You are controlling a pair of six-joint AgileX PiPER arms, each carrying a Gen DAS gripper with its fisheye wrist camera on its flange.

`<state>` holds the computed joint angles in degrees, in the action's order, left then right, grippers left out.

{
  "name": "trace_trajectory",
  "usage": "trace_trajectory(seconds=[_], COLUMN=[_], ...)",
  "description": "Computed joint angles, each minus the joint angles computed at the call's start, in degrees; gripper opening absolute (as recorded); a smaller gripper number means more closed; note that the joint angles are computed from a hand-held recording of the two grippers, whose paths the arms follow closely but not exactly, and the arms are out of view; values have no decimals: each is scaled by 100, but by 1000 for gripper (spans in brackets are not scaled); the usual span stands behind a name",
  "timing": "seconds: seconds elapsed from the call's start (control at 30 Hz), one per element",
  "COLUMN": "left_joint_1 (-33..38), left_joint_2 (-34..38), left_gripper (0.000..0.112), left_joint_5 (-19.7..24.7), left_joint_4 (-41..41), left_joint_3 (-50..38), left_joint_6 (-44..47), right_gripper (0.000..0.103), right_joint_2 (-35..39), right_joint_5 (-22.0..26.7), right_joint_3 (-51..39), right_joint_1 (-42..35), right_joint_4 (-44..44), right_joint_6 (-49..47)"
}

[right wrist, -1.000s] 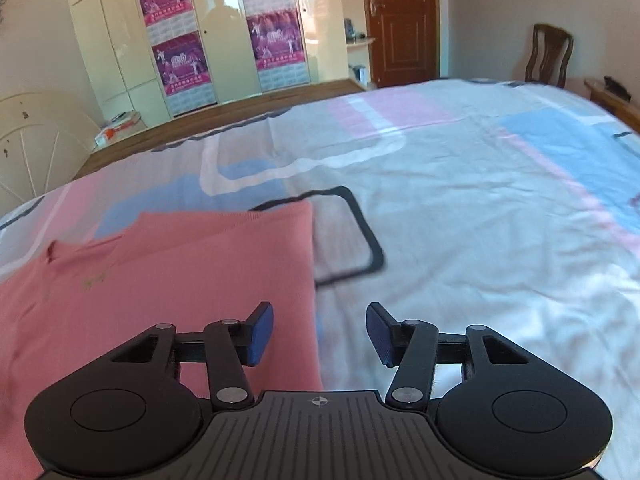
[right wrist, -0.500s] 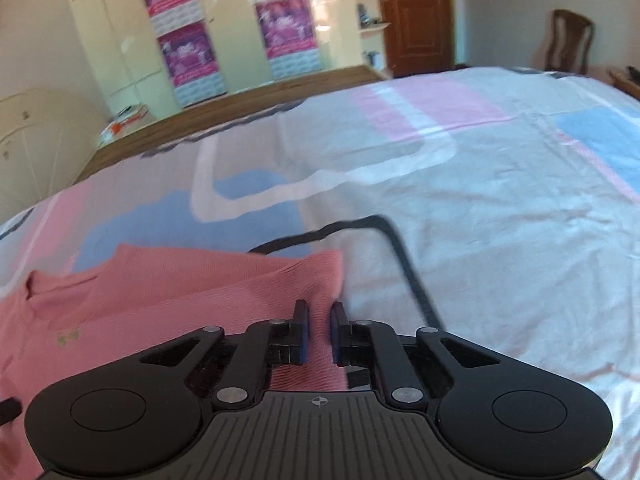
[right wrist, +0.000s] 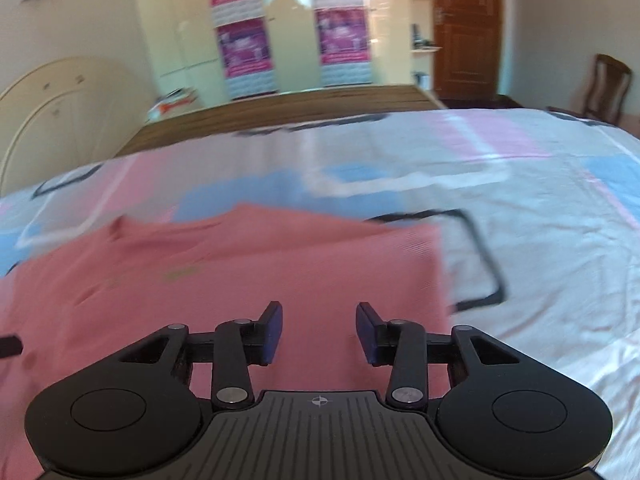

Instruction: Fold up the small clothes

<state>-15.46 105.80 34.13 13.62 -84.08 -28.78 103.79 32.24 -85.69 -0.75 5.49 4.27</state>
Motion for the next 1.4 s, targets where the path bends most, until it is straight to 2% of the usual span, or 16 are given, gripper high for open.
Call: trace_trajectory(seconds=[0.23,0.4,0.53,0.8,0.93,1.07,1.17,1.27,1.33,1.37,1.4], left_joint_1=[1155,2221,3119,4560,5095,5446,5463,5392,5340,5323,5315], left_joint_2=[-815,-1070,-1109,-698,-241,326,697,1067,1256,1307,1337], left_gripper=[78,77,77,77,72,69,69,61,39,33,20], left_joint_5=[-123,-141,-102,137,347,551,506,384,255,184,123], left_joint_4=[-506,-1363,-2005,-2662,-3065,-3865,-4193,-4351,-4407,-4397,-4404], left_joint_3=[890,1136,1175,774,304,-297,-664,-1067,-1253,-1290,-1302], left_joint_6=[858,1983,2797,3554,3717,4156,4344,4504,4571,4543,4521], right_gripper=[41,41,41,42,42,42,42,42,42,42,42], right_joint_2=[-215,129,554,1552,2009,2362,2543,2673,2733,2748,2764], right_joint_5=[220,509,774,1277,1539,1805,1976,2114,2192,2223,2248], right_joint_3=[51,-472,-1064,-2395,-3073,-3641,-3931,-4133,-4221,-4245,-4270], right_joint_1=[1447,2348,2849,3541,3729,3816,3835,3832,3826,3822,3817], right_joint_4=[-1259,-1860,-2082,-2245,-2149,-2107,-2128,-2218,-2289,-2318,-2341], right_joint_6=[1662,2691,3054,3333,3243,3169,3229,3327,3390,3419,3458])
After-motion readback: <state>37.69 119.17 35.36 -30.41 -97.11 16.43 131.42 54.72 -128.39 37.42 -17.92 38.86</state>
